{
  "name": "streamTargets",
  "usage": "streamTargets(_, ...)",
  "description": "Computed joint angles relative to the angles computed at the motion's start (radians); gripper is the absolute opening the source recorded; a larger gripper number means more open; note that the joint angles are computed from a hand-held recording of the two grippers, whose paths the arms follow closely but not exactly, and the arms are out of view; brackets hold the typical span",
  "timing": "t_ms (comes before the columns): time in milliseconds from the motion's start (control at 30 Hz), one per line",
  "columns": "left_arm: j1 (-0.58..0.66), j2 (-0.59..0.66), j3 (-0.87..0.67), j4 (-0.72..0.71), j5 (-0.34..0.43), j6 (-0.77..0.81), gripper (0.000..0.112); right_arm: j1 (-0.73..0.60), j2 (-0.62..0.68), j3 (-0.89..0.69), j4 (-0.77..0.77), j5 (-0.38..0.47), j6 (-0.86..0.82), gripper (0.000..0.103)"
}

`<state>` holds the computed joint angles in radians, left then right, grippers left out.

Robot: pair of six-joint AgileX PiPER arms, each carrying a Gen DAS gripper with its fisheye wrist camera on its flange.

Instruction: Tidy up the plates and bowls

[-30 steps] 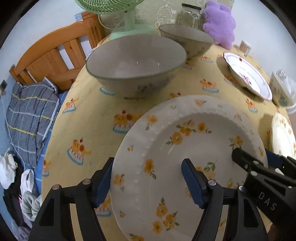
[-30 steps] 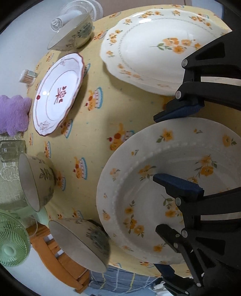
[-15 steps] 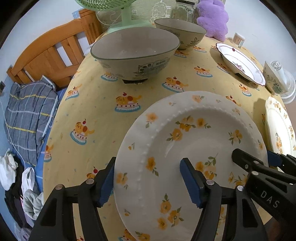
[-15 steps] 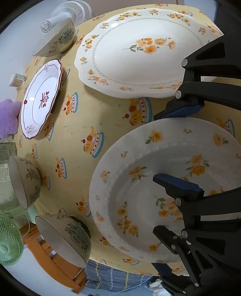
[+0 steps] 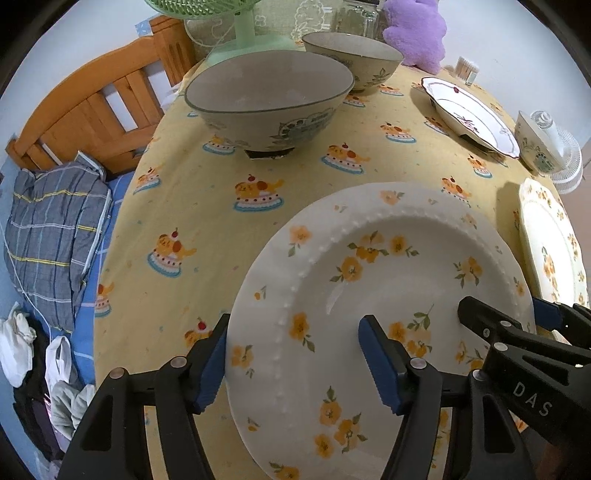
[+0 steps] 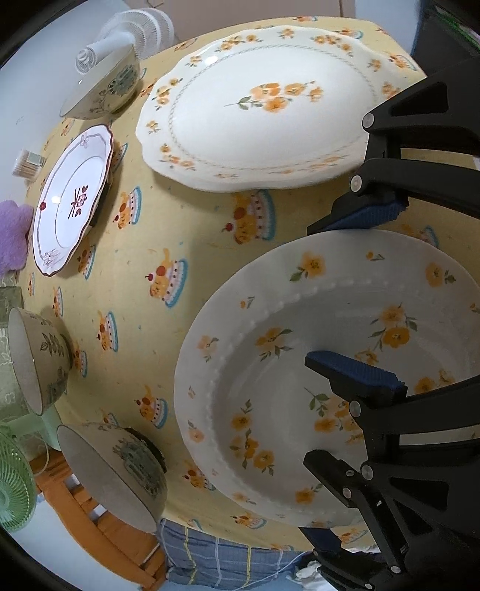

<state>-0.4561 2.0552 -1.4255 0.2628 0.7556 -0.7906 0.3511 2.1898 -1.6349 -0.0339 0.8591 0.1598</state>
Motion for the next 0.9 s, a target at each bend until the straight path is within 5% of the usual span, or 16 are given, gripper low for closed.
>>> streamTargets(500,-0.073,-0.093,0.019,0.052,0.038,-0.098,0.068,-0.017,-0.161,0.145,-0.025,-0.057,0.017,0.065)
streamTargets(900,-0.209,0.052,-0.289,0.127,0.22,-0.259,0.068,-0.207,-0.202,0.147,0.087,-0.056,-0.269,0.065)
